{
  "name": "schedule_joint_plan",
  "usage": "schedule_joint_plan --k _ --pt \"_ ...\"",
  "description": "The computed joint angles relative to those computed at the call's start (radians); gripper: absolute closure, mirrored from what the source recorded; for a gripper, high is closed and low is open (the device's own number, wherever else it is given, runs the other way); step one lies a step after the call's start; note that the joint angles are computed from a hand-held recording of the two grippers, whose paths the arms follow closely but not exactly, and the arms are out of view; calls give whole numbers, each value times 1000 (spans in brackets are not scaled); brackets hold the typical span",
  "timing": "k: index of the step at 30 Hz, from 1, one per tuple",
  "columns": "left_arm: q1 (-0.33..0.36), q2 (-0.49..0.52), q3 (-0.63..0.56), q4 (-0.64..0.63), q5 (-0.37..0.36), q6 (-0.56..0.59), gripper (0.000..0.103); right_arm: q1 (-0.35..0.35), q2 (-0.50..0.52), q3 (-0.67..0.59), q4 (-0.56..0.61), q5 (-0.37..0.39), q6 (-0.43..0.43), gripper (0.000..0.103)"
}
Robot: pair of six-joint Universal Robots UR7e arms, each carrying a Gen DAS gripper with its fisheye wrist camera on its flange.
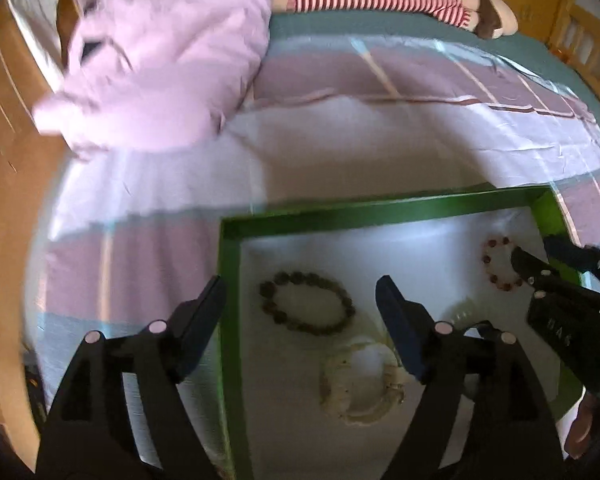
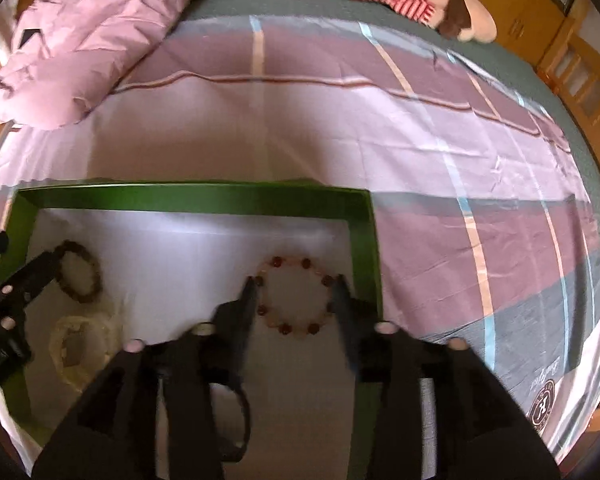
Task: Organize jewelry
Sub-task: 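Lower both bead bracelets into the green box and open both tools, then grasp the green jade bracelet with the left tool while the right tool grasps the pink bead bracelet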
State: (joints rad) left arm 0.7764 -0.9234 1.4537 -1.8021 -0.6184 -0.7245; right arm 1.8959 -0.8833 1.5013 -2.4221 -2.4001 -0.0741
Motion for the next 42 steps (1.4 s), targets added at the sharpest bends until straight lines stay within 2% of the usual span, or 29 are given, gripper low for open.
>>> schedule_joint_plan --k 1,2,3,5,7,9,11,14,17,19,21,23,26,28,31,34,36,37,38,40,41,42 --pt "-13 -9 -3 1 -14 4 25 11 -6 1 -1 -1 6 46" --pt "-20 -14 -5 -2 -20 4 24 20 -14 5 -8 -2 8 42" --pt "-37 -30 -2 -6 -24 -1 24 30 -24 9 -20 3 3 42" --pt "-71 -60 11 -16 -20 -4 15 57 -57 25 -45 1 -9 39" --pt "-126 -111 58 -42 36 -2 8 85 -75 46 -62 -66 -27 37" --pt "-177 -163 114 -38 87 -33 4 95 -117 109 -122 -72 -71 37" --pt "-217 -216 166 -16 98 -69 2 96 -187 213 -179 -52 -103 33" --pt "-274 -313 278 26 59 -147 2 85 -268 317 -124 -73 -42 22" --pt "-306 -357 339 178 -23 -250 2 70 -354 374 31 -45 61 22" --pt "-325 -339 339 338 -40 -351 2 70 -404 411 51 -14 67 22" --pt "-342 -319 347 414 -61 -400 2 73 -444 448 53 5 61 22" --pt "-357 -322 382 386 -90 -381 2 72 -488 489 70 30 73 22" --pt "-371 -332 432 318 -143 -359 2 56 -527 531 112 109 101 22" --pt "-360 -350 462 223 -204 -333 2 56 -530 553 125 137 104 22" --pt "-338 -377 497 83 -288 -316 2 82 -512 571 122 123 84 22" --pt "-319 -389 518 -3 -326 -299 2 104 -496 586 123 120 60 23" --pt "-312 -386 524 -28 -332 -294 4 107 -491 593 129 129 52 26" --pt "-310 -384 525 -31 -336 -292 10 108 -487 595 136 123 49 33" --pt "-308 -381 524 -34 -340 -286 21 109 -479 595 144 111 49 42" --pt "-298 -372 521 -38 -365 -266 36 101 -475 591 167 108 56 52" --pt "-293 -369 520 -42 -377 -256 42 95 -477 590 177 113 65 56" --pt "-290 -363 520 -46 -387 -248 44 89 -479 590 184 116 74 58"
